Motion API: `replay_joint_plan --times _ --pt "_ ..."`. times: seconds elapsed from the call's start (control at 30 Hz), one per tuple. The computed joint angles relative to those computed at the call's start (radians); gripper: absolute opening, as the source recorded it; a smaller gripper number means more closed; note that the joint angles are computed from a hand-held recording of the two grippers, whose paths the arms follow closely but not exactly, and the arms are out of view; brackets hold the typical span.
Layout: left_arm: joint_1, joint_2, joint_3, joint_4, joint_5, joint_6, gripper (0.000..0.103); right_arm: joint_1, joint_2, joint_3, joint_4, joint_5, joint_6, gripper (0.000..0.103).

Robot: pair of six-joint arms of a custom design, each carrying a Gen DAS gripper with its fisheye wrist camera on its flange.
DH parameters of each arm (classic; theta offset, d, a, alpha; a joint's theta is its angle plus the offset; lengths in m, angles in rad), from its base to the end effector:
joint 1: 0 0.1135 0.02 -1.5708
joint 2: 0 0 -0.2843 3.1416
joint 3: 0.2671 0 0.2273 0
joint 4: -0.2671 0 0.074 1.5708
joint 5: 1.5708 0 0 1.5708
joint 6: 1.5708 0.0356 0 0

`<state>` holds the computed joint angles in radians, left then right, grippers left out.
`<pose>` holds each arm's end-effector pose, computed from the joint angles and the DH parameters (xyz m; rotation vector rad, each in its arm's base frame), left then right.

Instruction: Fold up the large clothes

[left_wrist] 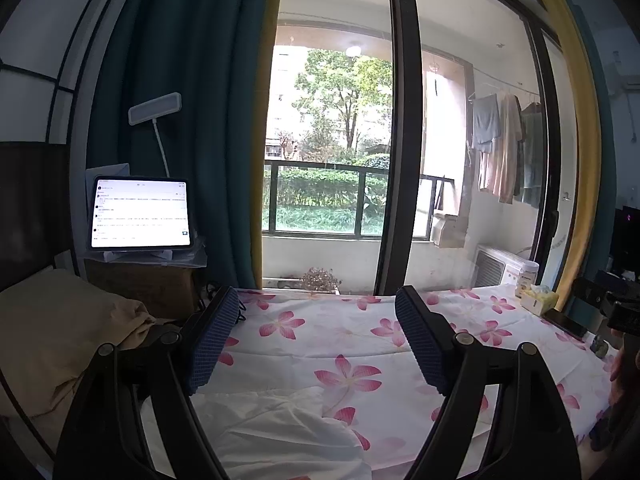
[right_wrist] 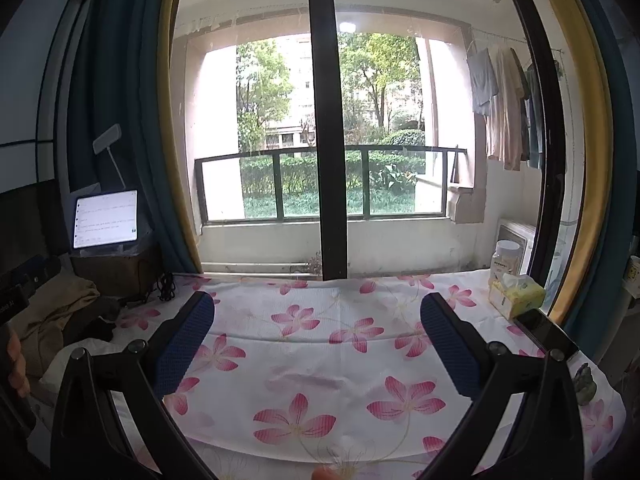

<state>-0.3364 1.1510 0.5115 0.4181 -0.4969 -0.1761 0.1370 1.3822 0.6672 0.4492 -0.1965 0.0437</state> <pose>0.2119 -0.0561 0.2673 -0.2115 1.7529 0.0738 0.2731 0.0447 0.2657 -0.2239 1.8286 0.3070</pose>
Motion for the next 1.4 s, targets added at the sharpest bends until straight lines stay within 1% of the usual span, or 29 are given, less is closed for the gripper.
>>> replay_joint_plan --times 1.0,1.23,1.4 --pt "0.013 -0.018 -0.015 0.007 0.019 0.015 0.083 -0.002 0.006 -0.016 0.001 -0.001 -0.001 0.102" --pt "0.024 -0.014 -0.013 0.002 0.044 0.008 0.083 -0.002 0.011 -0.013 -0.002 0.001 0.000 0.102" --pt "0.022 -0.011 -0.015 0.008 0.040 0.011 0.083 -0.001 0.014 -0.014 0.000 0.003 0.002 0.102"
